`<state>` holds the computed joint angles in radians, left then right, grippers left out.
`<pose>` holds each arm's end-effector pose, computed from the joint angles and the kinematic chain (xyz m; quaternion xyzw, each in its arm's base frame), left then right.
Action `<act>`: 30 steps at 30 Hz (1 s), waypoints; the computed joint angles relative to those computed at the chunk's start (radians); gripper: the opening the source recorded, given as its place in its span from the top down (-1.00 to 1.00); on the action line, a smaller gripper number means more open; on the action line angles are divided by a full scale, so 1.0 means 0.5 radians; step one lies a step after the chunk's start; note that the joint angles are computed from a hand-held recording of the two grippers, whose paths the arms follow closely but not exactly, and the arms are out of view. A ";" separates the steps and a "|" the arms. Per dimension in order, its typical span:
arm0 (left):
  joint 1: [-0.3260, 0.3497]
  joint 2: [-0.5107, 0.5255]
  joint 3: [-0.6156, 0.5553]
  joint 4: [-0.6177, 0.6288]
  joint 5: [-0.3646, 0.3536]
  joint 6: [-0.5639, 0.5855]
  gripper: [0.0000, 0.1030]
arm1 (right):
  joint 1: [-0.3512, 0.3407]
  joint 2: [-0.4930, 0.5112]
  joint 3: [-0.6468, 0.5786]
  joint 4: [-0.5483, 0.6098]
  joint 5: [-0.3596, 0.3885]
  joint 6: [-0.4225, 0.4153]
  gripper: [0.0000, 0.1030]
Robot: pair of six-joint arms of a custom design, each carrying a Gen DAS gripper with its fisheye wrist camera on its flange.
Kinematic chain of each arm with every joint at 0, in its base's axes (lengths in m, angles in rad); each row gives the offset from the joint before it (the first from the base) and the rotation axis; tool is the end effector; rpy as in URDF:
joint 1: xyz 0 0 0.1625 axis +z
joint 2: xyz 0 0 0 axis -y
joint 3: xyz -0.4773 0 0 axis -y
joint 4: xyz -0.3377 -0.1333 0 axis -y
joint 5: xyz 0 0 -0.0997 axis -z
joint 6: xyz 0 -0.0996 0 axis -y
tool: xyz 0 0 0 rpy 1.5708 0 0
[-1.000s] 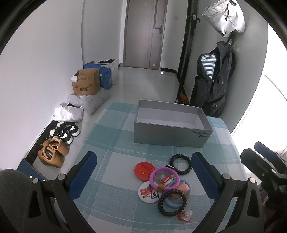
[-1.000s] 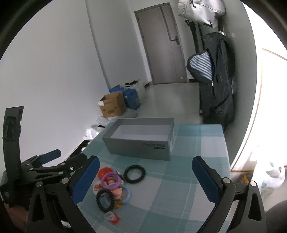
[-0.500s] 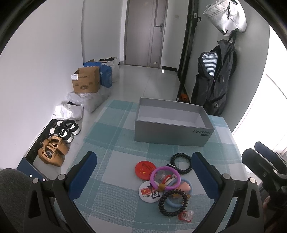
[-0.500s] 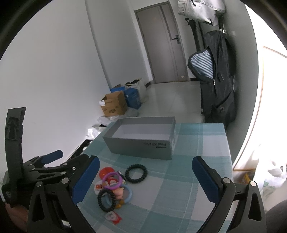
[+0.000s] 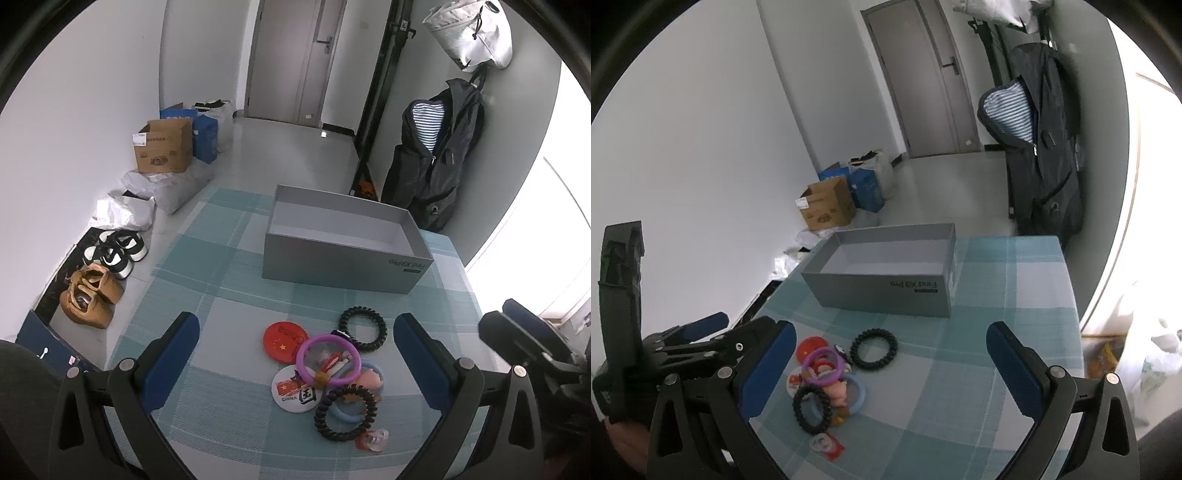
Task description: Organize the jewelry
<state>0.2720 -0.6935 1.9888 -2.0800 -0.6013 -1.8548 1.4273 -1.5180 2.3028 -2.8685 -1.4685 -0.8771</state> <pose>-0.4136 -0.3390 0.0323 -0.0527 0.8349 -0.4325 0.3363 0.0849 -0.4160 0.3631 0.3586 -0.8971 0.2452 0.0806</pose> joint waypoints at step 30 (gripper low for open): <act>0.092 -0.277 0.443 -0.605 -0.322 -0.183 -0.98 | 0.247 0.199 0.072 0.413 -0.608 -0.167 0.21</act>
<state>0.3178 -0.8318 2.2104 -2.3823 -0.7624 -1.9462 1.5510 -1.4185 2.3386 -2.6622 -1.7724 -0.9604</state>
